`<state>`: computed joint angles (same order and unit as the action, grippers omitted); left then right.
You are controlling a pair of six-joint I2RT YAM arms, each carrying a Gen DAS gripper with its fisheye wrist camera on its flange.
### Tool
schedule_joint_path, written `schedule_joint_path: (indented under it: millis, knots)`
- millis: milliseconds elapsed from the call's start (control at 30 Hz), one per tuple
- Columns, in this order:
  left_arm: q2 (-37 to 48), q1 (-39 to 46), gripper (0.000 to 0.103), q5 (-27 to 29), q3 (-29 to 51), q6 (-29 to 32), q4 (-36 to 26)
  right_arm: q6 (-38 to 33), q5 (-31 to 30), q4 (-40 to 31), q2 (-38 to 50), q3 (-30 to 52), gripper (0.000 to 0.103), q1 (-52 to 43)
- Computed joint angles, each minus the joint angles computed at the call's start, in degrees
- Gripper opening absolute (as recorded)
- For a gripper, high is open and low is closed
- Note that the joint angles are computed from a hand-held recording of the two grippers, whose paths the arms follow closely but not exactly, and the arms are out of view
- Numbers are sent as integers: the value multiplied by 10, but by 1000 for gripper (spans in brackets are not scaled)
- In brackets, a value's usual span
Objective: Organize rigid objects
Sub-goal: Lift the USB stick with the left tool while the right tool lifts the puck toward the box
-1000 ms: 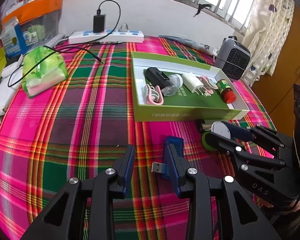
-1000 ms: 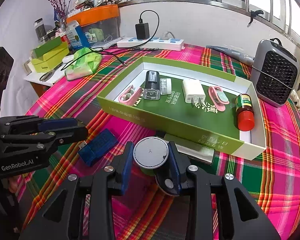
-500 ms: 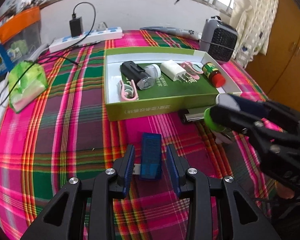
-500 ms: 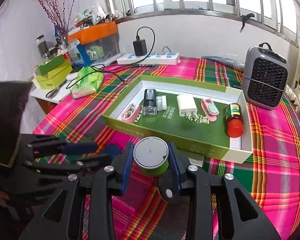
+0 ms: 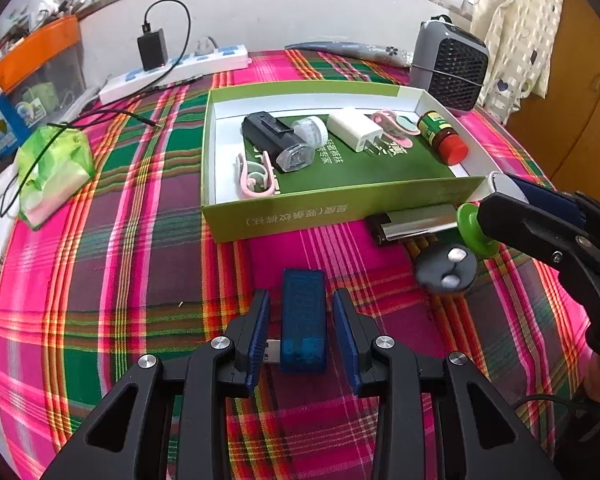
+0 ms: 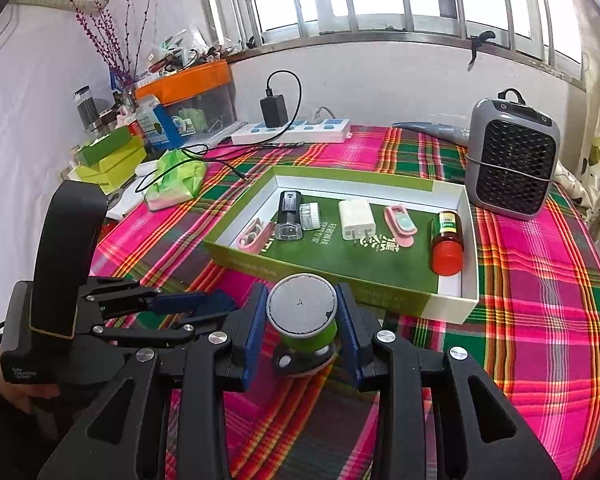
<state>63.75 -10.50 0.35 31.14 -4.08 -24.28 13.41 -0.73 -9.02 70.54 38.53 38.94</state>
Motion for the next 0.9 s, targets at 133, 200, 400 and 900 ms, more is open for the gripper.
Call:
schedule_joint_path:
  millis: [133, 200, 400, 900]
  knots:
    - [3, -13, 32, -20, 1, -3, -1, 0, -5, 2, -2, -3, 35, -4]
    - [1, -20, 32, -31, -2, -4, 0, -1, -6, 2, -2, -3, 35, -4]
    - [1, -30, 31, -43, -4, -7, 2, -1, -7, 3, -6, -5, 35, -4]
    - [-11, -25, 21, -43, -14, -6, 12, -2, -7, 0, -4, -4, 35, -3]
